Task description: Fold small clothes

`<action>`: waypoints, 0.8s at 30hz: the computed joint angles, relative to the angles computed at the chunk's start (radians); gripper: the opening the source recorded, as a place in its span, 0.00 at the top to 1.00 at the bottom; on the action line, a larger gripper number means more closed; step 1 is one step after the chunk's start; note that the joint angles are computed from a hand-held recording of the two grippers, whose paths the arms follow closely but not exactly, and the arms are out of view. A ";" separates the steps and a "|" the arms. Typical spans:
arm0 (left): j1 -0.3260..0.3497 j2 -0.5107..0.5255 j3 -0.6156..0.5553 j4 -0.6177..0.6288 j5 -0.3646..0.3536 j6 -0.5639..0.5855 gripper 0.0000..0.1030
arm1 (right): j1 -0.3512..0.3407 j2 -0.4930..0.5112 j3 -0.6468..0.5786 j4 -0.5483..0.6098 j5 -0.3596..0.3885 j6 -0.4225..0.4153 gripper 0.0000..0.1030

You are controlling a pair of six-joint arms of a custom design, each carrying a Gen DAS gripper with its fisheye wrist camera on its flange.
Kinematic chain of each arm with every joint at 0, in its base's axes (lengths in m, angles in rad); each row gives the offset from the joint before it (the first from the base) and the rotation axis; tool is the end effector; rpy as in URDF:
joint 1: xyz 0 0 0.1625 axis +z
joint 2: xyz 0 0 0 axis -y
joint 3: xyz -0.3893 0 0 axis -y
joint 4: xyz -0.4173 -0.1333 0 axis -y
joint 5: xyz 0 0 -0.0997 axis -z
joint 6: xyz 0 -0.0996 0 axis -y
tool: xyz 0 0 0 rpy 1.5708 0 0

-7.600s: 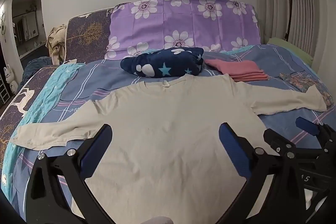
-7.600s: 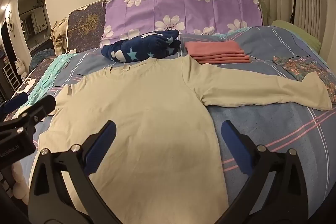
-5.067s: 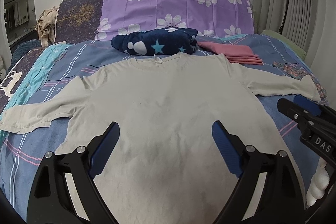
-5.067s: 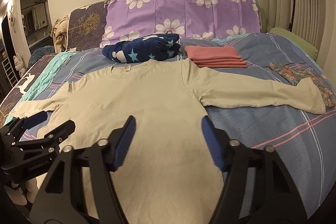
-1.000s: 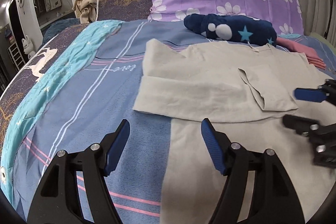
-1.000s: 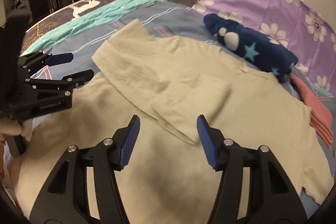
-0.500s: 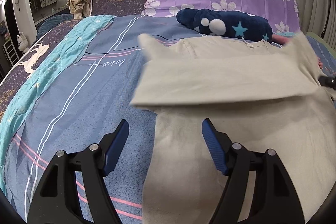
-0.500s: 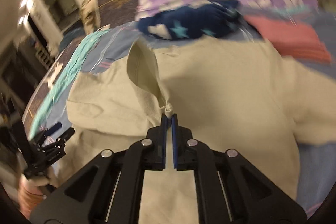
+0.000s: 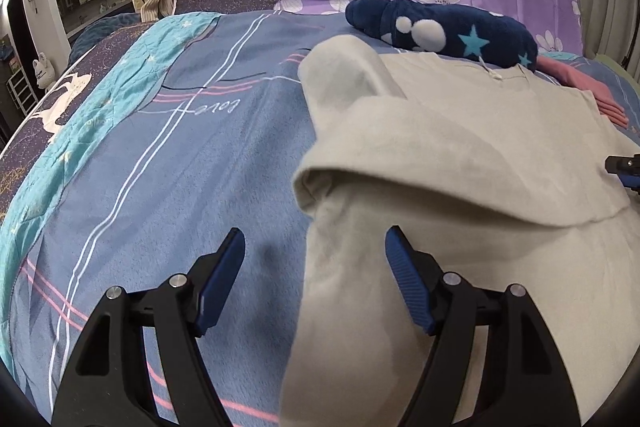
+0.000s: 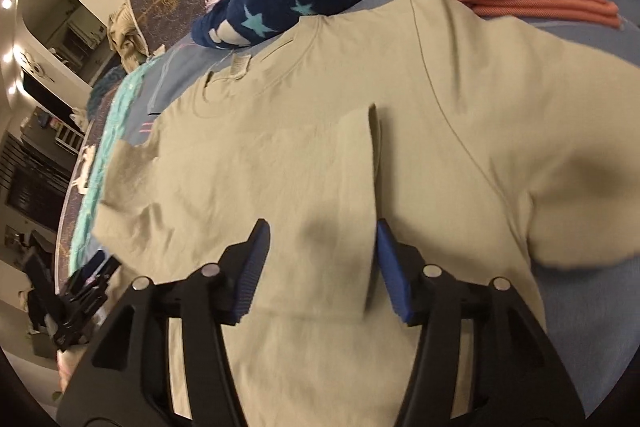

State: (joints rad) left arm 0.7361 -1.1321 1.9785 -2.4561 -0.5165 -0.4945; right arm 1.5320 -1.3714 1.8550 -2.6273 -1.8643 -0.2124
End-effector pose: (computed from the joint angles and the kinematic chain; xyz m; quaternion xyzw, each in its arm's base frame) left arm -0.2551 -0.5278 0.1571 0.1366 0.8533 -0.3234 0.3856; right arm 0.0818 -0.5856 0.3240 0.0411 -0.9490 0.2597 0.1742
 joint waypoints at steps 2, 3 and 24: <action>0.008 0.020 -0.024 -0.006 0.019 0.014 0.29 | 0.018 0.046 -0.028 -0.037 -0.051 -0.024 0.64; 0.013 0.031 -0.035 -0.028 0.021 0.036 0.29 | 0.026 0.061 -0.043 -0.027 -0.060 -0.030 0.97; 0.036 0.025 -0.010 -0.229 -0.091 0.141 0.64 | 0.217 0.227 -0.224 -0.060 -0.156 -0.233 0.66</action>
